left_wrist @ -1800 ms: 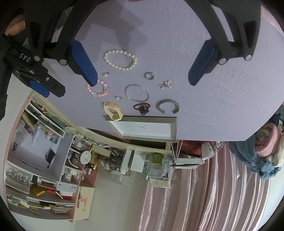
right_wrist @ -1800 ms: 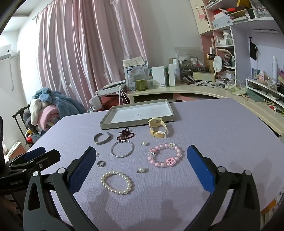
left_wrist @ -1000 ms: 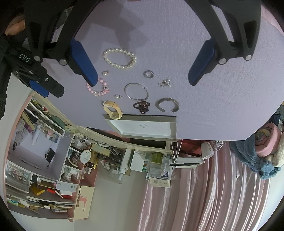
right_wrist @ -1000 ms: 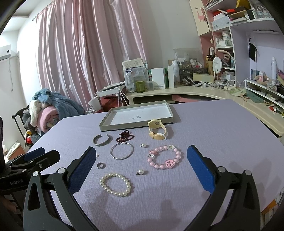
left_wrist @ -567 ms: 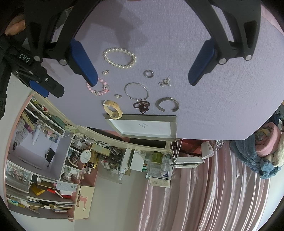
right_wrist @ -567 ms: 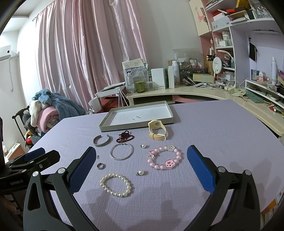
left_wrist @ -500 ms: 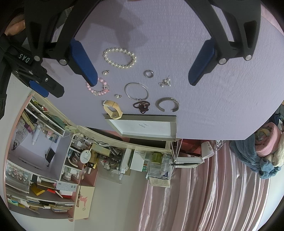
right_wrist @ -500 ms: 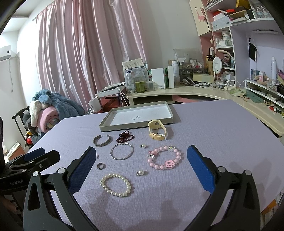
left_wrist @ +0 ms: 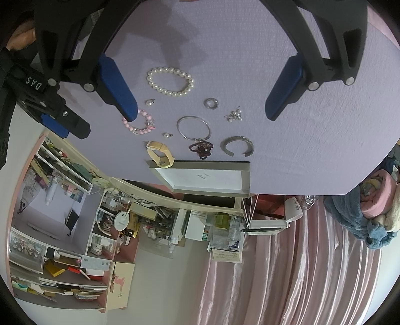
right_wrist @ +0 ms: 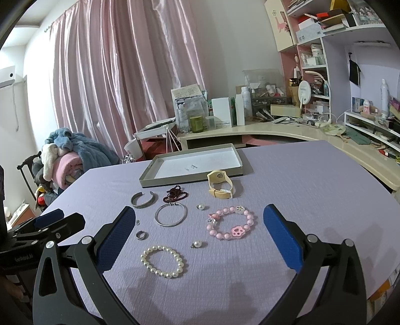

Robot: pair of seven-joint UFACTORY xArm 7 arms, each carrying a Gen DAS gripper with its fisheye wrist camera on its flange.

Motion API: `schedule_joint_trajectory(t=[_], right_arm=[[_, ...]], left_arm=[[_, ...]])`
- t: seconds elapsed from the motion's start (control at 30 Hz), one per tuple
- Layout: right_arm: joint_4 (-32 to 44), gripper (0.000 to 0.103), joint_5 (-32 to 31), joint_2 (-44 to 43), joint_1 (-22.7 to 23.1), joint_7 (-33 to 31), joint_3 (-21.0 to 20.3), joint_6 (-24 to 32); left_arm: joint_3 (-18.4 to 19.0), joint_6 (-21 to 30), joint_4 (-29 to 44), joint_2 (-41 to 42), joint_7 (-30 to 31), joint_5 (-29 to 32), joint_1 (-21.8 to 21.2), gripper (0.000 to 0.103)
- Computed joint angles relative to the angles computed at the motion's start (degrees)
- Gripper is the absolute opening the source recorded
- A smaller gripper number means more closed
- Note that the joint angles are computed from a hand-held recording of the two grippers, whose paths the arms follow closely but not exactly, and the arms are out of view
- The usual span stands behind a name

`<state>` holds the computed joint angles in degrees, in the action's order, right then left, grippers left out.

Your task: Organize jewelry

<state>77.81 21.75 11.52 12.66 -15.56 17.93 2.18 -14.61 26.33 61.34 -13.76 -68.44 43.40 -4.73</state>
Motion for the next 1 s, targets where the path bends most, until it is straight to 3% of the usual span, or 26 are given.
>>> schedule_joint_trajectory(t=[0.87, 1.0], right_arm=[[0.3, 0.102, 0.0, 0.5, 0.0, 0.1, 0.2, -0.4], [1.6, 0.102, -1.8, 1.2, 0.7, 2.2, -1.2, 1.1]], left_arm=[[-0.1, 0.2, 0.0, -0.2, 0.2, 0.0, 0.0, 0.101], [0.6, 0.6, 0.1, -0.5, 2.1, -1.8, -0.1, 0.101]])
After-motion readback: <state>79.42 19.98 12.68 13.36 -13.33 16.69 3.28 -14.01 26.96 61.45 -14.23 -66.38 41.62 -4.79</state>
